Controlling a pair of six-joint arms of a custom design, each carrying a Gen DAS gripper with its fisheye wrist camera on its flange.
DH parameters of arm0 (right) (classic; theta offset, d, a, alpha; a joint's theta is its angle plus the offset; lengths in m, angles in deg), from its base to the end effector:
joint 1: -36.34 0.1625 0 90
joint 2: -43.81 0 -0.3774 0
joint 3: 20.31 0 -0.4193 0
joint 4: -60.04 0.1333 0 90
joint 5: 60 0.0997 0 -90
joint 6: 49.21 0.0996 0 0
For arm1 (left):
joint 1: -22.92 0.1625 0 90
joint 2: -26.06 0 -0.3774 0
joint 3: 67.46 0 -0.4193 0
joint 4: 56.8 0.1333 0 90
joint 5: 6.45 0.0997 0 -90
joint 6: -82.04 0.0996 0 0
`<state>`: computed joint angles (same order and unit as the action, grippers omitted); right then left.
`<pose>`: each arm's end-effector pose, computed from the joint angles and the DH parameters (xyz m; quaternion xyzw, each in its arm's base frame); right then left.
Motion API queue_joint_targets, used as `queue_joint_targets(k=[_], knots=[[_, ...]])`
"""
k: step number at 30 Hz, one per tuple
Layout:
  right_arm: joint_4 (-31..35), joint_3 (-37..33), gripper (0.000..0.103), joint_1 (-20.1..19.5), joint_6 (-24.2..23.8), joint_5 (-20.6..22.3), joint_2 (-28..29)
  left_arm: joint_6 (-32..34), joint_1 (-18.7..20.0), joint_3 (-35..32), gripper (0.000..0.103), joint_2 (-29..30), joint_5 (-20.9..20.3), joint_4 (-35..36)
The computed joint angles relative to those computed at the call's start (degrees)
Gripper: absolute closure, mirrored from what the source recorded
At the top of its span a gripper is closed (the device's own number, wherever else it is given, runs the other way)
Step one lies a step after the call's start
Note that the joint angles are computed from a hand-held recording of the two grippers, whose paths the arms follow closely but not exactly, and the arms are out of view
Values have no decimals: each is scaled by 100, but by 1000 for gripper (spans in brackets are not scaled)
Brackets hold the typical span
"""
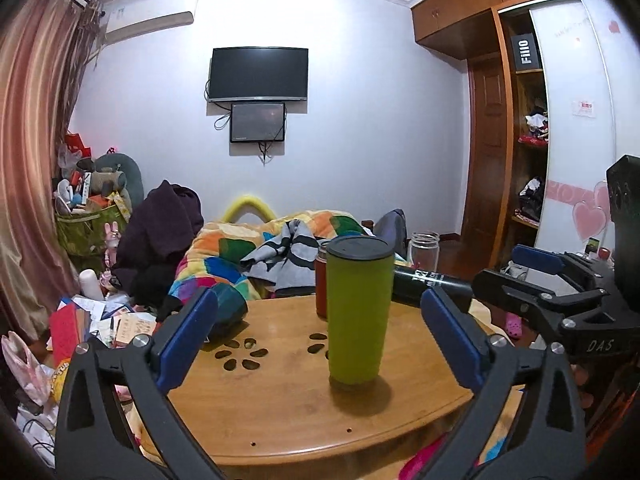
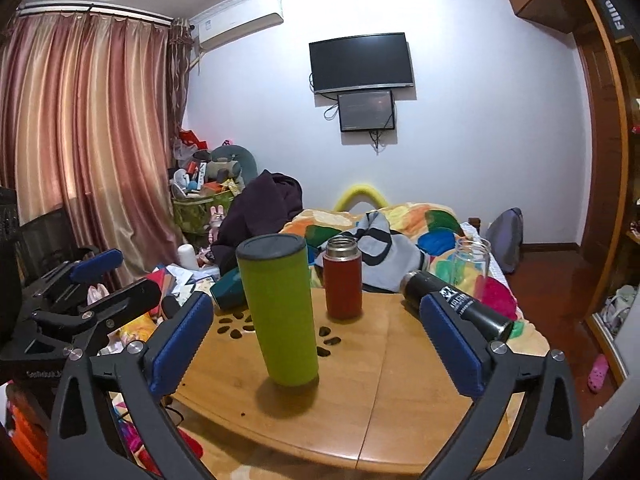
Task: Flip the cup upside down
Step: 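Open the right gripper and pull it back from the bottle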
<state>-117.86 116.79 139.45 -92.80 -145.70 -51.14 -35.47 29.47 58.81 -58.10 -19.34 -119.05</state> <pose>0.2321 -0.3762 0.2592 0.4500 -0.8034 0.3839 0.0688 -0.3343 -0.2703 0.1555 0.1534 0.7175 -0.5839 0.3473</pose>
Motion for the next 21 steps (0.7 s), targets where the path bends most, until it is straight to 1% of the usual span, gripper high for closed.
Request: queue_joint_targets(k=[2, 5, 10, 15, 21], knots=[[-153, 111, 0, 12, -41, -65, -77, 192, -48, 122, 0, -72, -45, -316], [-308, 254, 0, 36, -82, -163, -188, 146, -68, 183, 0, -104, -58, -403], [-332, 346, 0, 9, 20, -237, -284, -264, -81, 150, 0, -61, -96, -80], [-324, 354, 0, -42, 96, -285, -285, -274, -66, 163, 0, -25, -99, -109], [-432, 411, 0, -75, 56, -216, -316, -502, -40, 112, 0, 86, -87, 104]])
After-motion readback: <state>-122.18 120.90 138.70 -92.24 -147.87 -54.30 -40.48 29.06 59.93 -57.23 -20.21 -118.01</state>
